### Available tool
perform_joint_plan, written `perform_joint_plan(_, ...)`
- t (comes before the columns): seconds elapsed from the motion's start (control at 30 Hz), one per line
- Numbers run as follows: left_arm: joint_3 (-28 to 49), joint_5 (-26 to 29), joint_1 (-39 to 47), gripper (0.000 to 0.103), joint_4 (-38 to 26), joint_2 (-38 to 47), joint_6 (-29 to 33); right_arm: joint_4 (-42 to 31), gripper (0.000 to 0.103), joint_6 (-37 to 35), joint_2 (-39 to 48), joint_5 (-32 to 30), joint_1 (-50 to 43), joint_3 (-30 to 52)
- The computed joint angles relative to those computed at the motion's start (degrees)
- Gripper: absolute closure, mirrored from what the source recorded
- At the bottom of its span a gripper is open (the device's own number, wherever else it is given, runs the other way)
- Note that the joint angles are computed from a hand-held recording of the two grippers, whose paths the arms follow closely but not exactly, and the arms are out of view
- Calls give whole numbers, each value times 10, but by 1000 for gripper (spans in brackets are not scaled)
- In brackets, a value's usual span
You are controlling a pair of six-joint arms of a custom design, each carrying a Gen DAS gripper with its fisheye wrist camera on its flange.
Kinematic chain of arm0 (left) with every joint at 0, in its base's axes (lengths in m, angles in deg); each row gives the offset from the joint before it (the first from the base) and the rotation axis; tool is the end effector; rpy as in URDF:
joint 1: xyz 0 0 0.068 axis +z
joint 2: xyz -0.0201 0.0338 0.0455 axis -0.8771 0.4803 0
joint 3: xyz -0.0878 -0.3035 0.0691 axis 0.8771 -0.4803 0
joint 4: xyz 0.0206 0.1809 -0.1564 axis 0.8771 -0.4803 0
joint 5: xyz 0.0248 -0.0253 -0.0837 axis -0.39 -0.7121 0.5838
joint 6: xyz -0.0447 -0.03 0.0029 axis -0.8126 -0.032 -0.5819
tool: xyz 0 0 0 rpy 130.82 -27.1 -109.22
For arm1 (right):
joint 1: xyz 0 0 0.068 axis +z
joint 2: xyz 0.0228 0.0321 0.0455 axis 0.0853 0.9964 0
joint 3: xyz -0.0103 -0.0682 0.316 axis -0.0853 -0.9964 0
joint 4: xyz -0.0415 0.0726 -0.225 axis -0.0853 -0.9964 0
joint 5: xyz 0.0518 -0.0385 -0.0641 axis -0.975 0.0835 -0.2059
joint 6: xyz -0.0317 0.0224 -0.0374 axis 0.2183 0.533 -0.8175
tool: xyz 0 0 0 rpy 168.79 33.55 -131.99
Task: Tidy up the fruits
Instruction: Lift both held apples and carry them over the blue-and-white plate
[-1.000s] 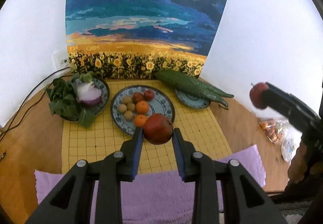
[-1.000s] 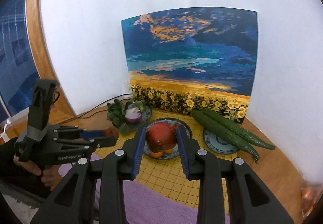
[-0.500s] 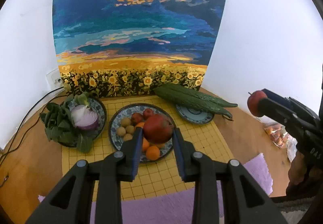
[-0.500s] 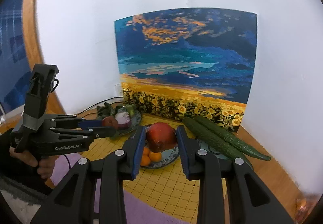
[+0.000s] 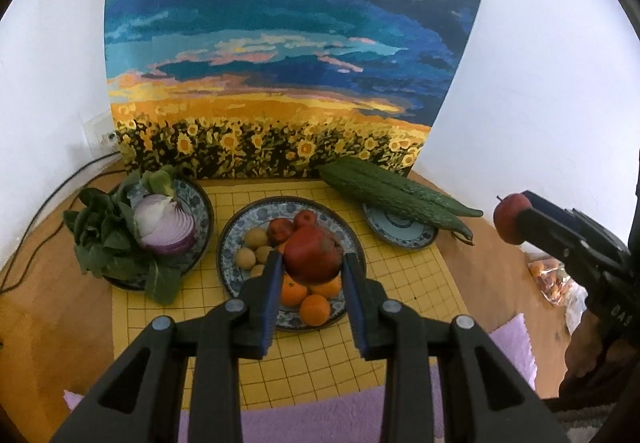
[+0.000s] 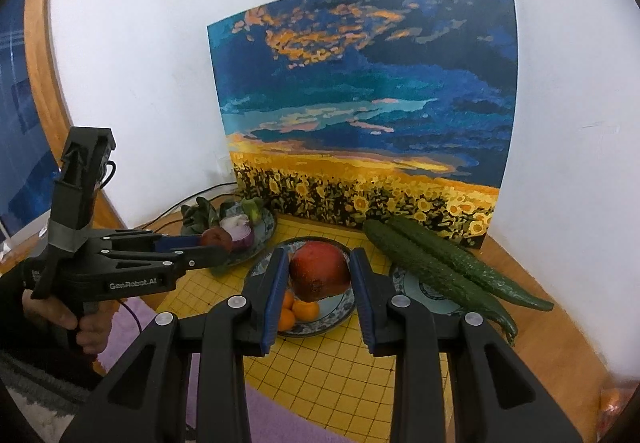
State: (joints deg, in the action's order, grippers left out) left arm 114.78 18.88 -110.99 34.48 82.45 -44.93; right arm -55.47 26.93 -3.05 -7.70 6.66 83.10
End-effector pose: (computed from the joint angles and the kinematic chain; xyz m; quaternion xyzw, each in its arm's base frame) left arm 0.2243 -0.2410 0.2954 -0.1164 0.9346 -0.0829 0.3258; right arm 0.2874 0.0322 0.2920 -0.3314 0.8173 0.2488 0.4004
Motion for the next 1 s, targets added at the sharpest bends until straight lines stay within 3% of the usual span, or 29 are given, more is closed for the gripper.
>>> perform_joint_plan(1.0,-44,95,78,72,110,78,35,42,70,33,168,76,95,57)
